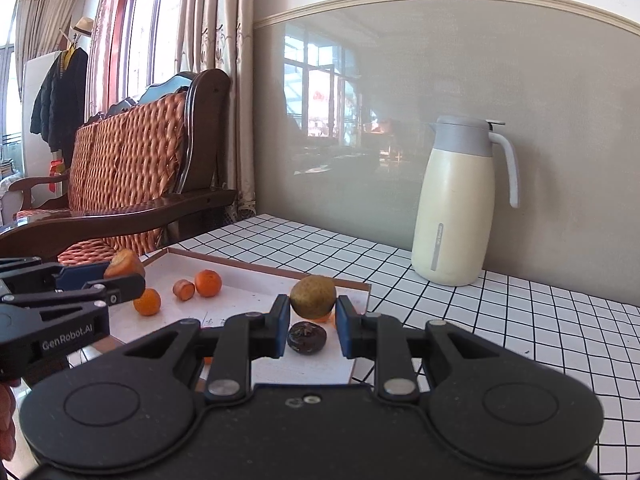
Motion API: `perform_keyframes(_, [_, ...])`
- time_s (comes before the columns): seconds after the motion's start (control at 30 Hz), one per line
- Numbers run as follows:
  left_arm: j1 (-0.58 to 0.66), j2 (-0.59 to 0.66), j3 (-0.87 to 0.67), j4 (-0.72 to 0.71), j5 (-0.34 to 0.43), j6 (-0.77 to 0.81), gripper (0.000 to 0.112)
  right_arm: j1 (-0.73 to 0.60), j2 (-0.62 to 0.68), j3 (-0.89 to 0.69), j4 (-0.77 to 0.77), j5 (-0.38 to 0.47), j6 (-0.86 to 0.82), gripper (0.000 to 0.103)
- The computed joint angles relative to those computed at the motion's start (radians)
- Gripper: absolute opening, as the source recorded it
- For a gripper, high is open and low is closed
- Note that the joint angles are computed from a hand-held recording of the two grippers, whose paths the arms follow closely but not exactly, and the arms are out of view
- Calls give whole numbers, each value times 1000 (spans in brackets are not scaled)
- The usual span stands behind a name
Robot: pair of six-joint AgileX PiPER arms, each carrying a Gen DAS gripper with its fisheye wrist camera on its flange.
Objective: Organize fruits
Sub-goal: 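Carry the held carrot chunk and brown fruit over the box tray, then open both grippers to drop the carrot chunk and brown fruit into the tray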
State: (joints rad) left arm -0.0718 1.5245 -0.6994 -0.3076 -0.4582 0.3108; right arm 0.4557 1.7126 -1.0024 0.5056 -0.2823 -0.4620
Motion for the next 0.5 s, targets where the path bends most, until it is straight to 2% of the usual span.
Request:
perform_keyframes(0.27, [111,38,-42,146,20,-108,30,24,52,-80,78,10,-83,16])
perform_keyframes(0.5, [178,88,-96,299,39,-244,30,53,113,-169,261,21,-276,16])
